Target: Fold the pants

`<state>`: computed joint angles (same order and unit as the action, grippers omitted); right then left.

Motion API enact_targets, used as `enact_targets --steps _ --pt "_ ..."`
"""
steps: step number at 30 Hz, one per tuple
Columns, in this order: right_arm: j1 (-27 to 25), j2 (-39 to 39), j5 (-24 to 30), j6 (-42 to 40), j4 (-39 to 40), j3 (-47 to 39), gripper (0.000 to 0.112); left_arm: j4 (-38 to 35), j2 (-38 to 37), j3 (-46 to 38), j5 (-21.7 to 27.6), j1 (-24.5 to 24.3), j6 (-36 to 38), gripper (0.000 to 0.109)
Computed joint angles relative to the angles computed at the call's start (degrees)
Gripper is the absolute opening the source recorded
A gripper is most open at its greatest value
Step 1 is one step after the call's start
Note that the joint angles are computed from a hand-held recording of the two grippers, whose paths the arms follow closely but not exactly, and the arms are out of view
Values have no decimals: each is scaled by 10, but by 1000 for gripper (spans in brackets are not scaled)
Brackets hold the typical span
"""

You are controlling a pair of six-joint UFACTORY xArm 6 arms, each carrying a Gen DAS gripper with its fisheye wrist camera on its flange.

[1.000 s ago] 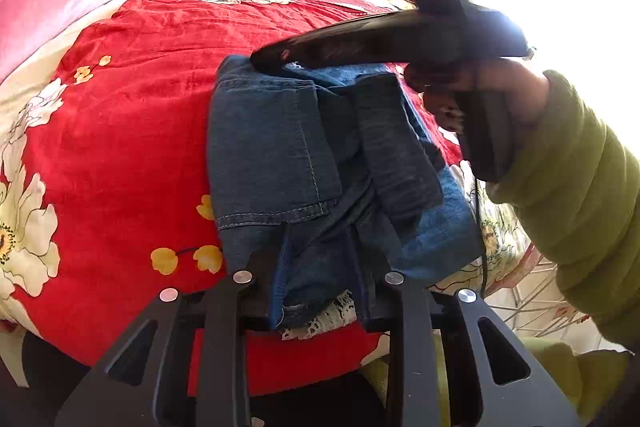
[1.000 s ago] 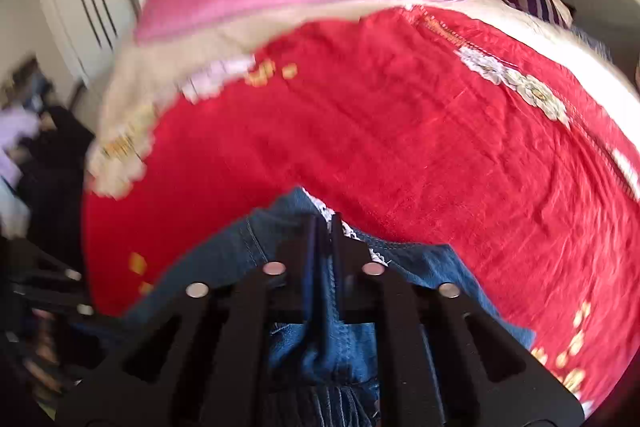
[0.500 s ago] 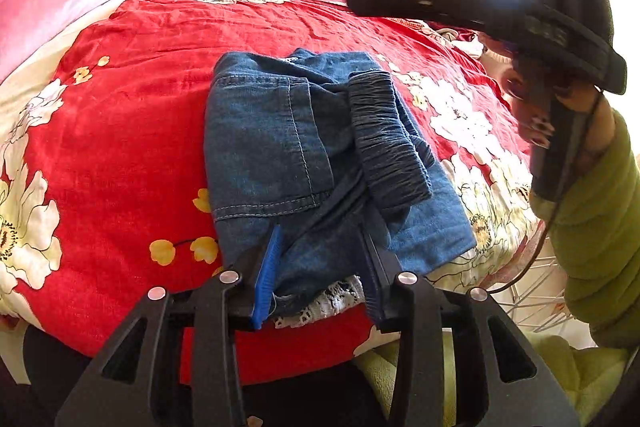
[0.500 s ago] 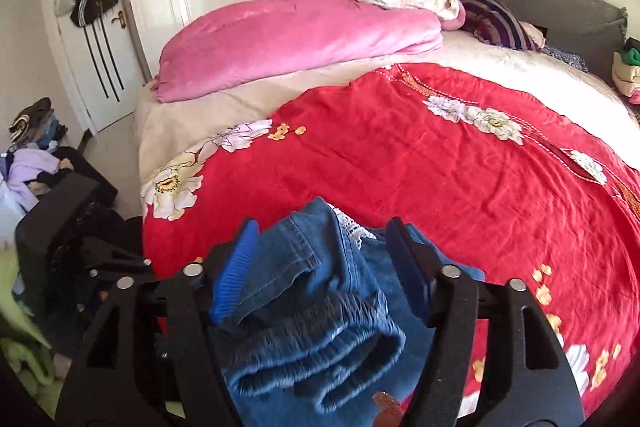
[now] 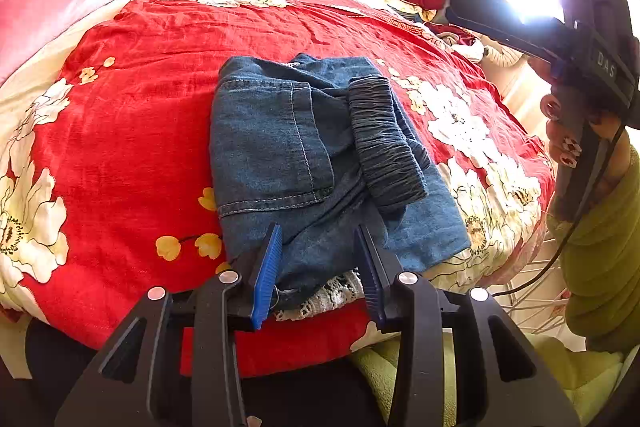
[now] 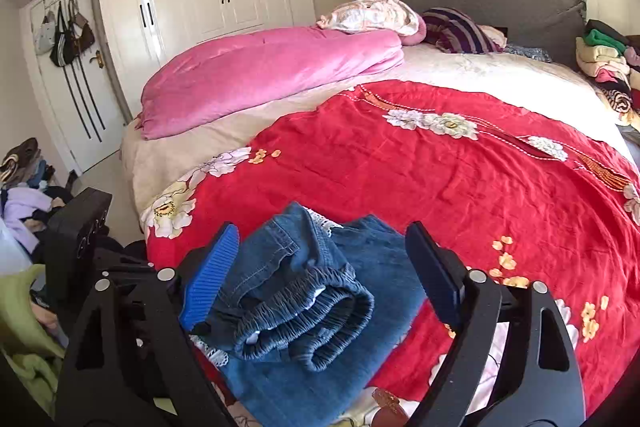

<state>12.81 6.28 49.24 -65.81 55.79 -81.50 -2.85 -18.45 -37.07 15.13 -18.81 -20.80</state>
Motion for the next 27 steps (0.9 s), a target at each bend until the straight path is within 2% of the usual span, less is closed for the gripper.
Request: enact_targets --steps 8,9,10,11,18,21,27 --pt "-18 -16 -15 8 -6 24 84 -14 -7 3 2 -3 17 36" --pt "-22 -17 -14 9 -6 27 84 -17 -7 4 3 -4 21 41" --pt "-25 -20 -17 10 -5 31 84 -30 -10 5 0 -6 31 56" --pt "-29 -22 -19 11 -4 35 84 -28 -13 7 -4 -7 29 62" --pt "-45 -37 -31 13 2 56 88 48 -33 14 -24 15 -51 64" --pt "-45 -40 -39 12 -1 63 88 77 -38 10 -26 30 -81 77" --pt "-45 -33 -38 29 -15 63 89 118 -20 -13 -30 66 -136 80"
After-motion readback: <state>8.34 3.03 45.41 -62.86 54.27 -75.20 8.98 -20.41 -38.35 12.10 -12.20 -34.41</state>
